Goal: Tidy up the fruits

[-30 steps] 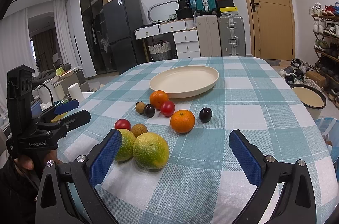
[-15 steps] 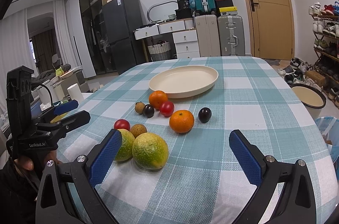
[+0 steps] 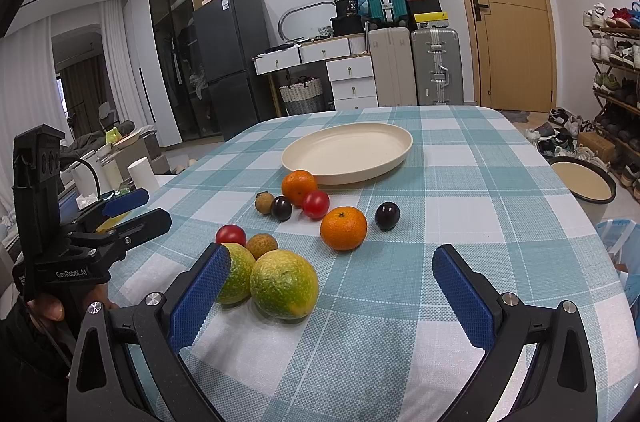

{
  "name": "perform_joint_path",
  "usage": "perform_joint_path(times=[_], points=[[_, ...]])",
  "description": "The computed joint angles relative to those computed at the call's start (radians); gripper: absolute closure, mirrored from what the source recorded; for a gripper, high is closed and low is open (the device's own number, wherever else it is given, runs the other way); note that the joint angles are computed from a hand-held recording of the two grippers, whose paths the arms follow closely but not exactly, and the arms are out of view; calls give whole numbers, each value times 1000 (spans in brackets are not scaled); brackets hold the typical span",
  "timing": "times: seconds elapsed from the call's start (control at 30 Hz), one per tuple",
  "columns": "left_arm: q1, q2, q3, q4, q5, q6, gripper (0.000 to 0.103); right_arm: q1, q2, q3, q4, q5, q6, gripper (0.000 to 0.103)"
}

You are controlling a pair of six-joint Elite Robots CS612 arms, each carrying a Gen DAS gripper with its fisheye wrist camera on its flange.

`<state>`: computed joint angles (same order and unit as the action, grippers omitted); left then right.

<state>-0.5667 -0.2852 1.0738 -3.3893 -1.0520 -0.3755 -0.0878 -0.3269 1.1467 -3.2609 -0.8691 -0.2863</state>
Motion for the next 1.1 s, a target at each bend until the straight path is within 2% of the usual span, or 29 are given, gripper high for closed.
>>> perform_joint_path(times=[1.1], points=[[0, 0, 0, 2, -2, 3, 1, 3, -2, 3, 5, -18, -8, 0]])
